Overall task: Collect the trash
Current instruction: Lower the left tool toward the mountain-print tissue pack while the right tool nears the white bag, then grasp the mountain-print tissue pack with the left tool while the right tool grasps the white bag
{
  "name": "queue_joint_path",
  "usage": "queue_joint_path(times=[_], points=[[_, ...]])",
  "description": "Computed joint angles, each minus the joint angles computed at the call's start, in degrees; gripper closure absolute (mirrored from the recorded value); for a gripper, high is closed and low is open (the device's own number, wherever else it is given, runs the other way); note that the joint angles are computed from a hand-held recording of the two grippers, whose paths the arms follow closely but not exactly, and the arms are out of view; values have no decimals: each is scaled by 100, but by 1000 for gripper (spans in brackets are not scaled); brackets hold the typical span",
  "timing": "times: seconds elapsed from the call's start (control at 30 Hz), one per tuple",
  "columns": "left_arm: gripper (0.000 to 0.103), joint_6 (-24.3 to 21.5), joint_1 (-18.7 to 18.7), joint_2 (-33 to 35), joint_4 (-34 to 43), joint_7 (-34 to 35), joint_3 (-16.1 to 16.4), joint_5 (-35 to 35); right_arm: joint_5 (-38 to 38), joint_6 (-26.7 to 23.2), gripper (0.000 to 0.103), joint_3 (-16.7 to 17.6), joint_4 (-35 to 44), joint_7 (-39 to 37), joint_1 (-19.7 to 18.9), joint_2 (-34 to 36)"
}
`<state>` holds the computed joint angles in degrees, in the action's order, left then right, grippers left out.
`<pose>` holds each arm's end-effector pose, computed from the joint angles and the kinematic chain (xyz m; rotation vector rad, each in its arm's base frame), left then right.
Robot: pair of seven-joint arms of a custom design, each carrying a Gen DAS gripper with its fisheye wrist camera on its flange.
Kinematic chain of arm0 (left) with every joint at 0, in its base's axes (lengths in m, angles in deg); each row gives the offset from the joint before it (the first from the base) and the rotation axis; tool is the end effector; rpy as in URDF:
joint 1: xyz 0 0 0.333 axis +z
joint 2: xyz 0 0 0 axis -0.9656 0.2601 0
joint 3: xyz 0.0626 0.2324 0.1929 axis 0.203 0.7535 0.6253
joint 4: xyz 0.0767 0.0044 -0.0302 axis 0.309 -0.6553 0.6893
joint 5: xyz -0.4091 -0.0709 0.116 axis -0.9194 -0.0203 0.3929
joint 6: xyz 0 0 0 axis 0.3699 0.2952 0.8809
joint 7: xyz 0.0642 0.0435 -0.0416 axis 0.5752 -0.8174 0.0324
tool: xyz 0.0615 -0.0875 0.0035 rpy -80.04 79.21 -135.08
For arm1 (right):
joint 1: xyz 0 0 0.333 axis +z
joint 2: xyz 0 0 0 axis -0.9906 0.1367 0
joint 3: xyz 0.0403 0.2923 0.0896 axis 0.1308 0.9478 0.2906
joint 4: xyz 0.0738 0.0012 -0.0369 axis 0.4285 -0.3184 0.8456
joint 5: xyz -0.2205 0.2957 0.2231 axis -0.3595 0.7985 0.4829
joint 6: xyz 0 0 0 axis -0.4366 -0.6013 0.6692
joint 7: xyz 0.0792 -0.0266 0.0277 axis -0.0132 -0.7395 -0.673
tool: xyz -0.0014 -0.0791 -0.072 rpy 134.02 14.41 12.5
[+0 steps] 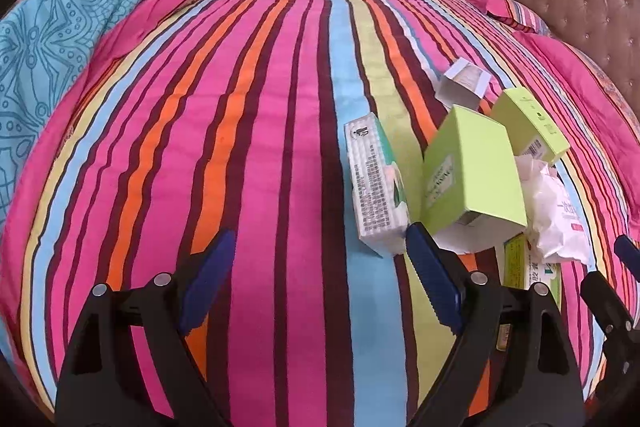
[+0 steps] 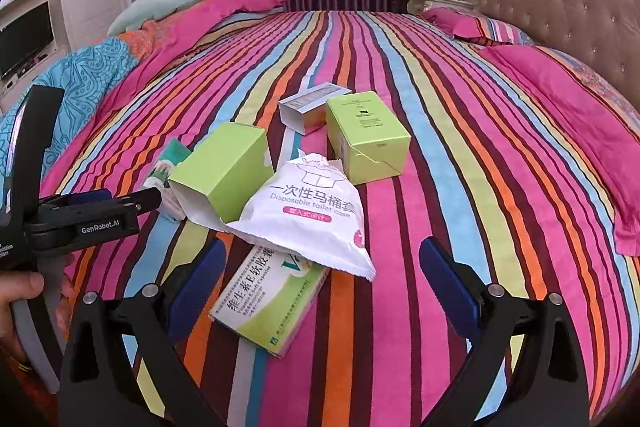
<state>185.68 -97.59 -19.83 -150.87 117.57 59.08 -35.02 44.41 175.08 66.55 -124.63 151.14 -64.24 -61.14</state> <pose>0.7239 -0.3183 0.5556 -2.0387 1.6588 -0.6290 0.6593 0.2705 0.5779 -1.8866 1.5063 -0.6025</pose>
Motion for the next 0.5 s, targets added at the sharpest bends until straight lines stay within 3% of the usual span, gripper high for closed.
queue_joint_path(times=[0.23, 0.37, 0.5], points=[[18, -130, -49, 34, 80, -15, 81, 145, 50, -76, 10, 5, 149, -55, -12, 99], [18, 248, 101, -246, -381, -200, 1, 4, 76, -76, 10, 7, 255, -108, -17, 183], [18, 192, 146, -83, -160, -55, -57, -122, 163, -199, 10, 21, 456, -150, -13, 331]])
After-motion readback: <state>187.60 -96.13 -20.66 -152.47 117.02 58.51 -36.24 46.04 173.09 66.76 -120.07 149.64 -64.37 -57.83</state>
